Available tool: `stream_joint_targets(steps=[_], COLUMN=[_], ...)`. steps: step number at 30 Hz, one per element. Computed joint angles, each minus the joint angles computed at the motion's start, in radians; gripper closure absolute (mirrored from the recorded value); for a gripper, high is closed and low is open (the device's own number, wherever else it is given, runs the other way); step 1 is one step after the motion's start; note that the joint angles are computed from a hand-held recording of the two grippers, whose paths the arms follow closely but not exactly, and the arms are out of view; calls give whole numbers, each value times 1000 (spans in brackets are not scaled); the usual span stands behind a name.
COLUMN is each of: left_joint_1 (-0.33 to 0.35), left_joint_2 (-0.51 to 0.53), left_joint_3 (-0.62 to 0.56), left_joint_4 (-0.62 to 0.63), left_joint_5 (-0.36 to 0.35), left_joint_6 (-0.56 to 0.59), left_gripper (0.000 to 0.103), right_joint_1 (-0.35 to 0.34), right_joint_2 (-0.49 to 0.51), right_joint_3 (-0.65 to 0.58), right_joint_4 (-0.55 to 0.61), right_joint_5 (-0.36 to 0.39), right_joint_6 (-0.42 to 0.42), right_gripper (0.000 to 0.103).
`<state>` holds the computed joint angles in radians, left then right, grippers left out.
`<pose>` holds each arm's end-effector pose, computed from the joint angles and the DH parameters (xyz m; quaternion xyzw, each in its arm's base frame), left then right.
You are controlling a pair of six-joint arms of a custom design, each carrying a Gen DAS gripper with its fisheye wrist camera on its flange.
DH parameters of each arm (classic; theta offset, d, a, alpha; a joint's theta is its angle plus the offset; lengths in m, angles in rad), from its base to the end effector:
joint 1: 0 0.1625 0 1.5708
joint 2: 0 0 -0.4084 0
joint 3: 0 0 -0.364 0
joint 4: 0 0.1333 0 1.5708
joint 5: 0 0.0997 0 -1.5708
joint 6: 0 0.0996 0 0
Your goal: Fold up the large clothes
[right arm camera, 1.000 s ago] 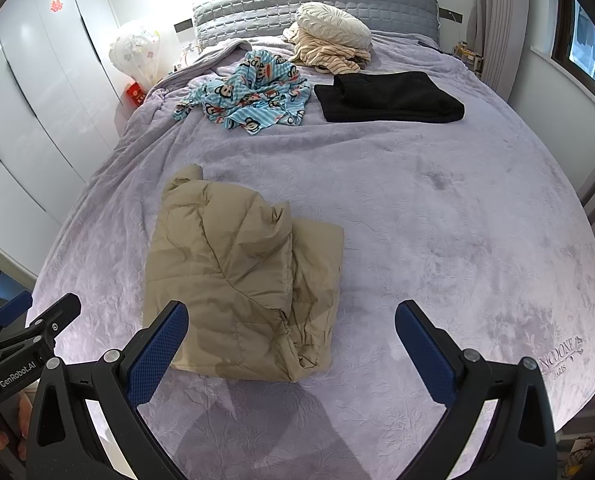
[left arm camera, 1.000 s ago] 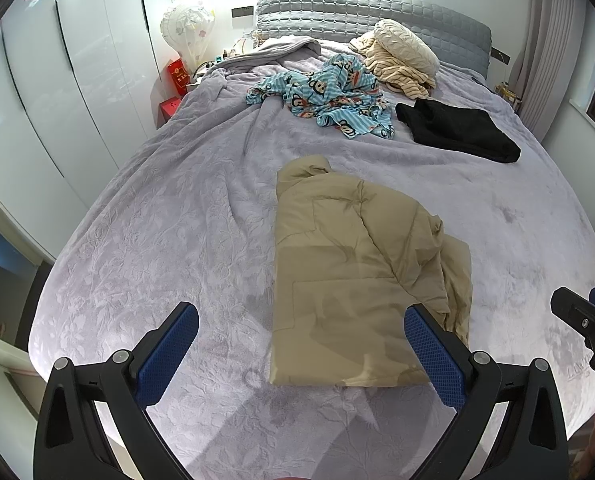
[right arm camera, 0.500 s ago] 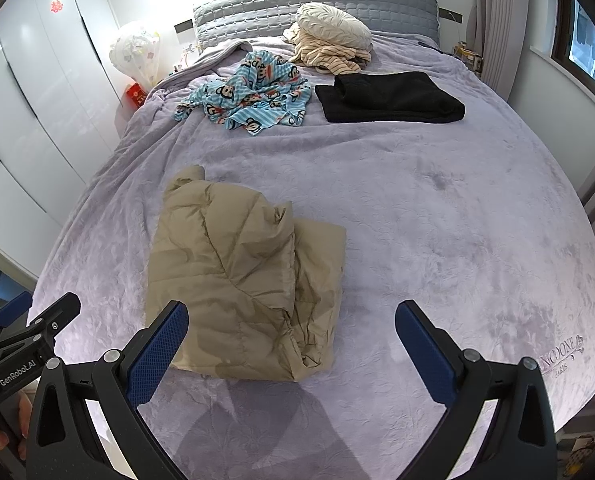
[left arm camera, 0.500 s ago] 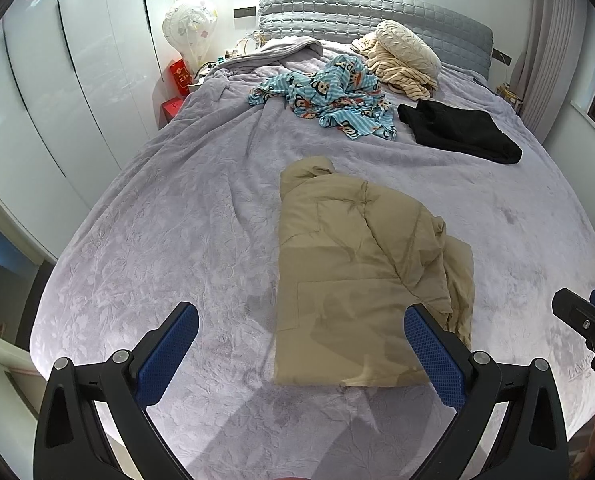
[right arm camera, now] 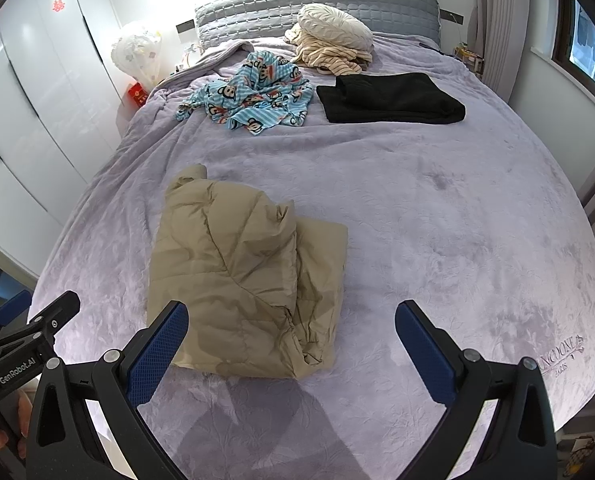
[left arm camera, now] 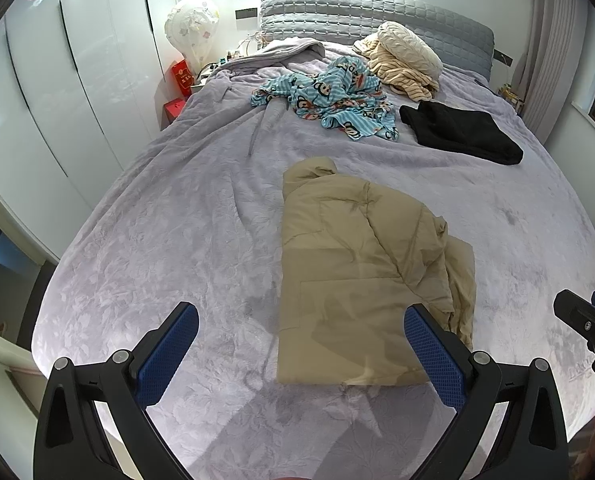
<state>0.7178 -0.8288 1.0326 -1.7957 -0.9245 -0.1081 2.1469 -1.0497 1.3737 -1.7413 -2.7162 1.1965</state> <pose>-0.4256 -0.6282 0.3125 0.3419 0.8844 -0.1557 0.2769 0.3847 -0.5140 0.3449 -0.2162 -0.8107 0.3779 0.3916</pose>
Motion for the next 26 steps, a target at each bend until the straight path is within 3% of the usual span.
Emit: stream_joint_targets(steps=[26], left_joint_1=[-3], left_joint_2=[-14], left_joint_3=[28], left_joint_4=[-35], left_joint_5=[16], left_joint_6=[3], left_gripper=[0], right_joint_1=[2], right_joint_2=[14], right_joint_3=[-9], right_joint_4=[3], right_joint_5=[-2], right_joint_6=[14], right_gripper=[0])
